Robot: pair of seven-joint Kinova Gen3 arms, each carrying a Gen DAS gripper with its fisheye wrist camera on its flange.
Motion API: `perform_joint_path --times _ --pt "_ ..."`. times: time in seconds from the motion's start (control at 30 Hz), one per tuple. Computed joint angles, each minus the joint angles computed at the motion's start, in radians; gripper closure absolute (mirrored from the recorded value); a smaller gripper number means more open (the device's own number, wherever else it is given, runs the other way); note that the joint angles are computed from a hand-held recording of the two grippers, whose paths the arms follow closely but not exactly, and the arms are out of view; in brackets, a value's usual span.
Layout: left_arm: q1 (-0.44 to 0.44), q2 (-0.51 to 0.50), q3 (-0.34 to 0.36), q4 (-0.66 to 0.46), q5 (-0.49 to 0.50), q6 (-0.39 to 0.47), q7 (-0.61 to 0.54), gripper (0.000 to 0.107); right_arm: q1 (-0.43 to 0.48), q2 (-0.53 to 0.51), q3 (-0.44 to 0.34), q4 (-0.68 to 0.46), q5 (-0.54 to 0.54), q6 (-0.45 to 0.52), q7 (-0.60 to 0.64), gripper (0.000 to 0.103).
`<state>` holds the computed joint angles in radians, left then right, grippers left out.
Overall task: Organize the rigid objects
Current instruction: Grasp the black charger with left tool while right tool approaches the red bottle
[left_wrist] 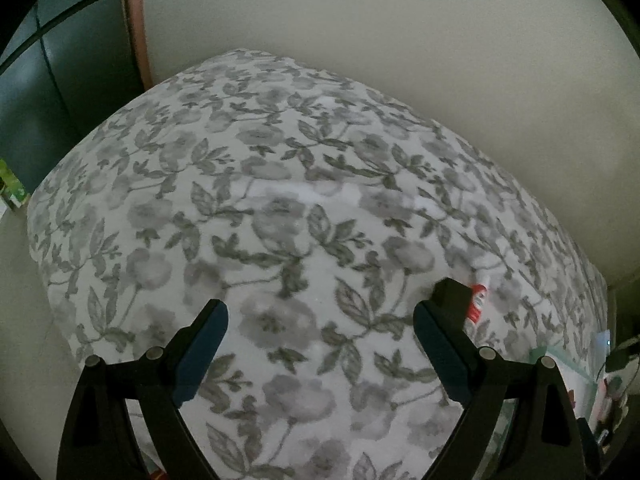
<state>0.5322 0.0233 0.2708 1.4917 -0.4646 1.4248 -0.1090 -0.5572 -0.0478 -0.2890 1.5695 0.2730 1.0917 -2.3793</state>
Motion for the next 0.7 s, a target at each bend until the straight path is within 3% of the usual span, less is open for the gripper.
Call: perform_joint_path --times 0.17,0.37,0.7 --pt "-0.017 -0.016 -0.006 0.028 -0.021 -0.020 0.035 0.014 -0.012 0.060 0.011 -0.055 -0.002 0.002 0.011 0.000" --pt "-0.050 -0.024 -0.013 0.064 -0.025 -0.101 0.061 0.013 -0.033 0.141 0.051 -0.110 -0.010 -0.007 0.041 0.000" --pt "-0.069 0.090 -0.054 -0.015 0.118 -0.176 -0.158 0.013 -0.038 0.232 0.110 -0.163 -0.033 -0.038 0.071 0.000"
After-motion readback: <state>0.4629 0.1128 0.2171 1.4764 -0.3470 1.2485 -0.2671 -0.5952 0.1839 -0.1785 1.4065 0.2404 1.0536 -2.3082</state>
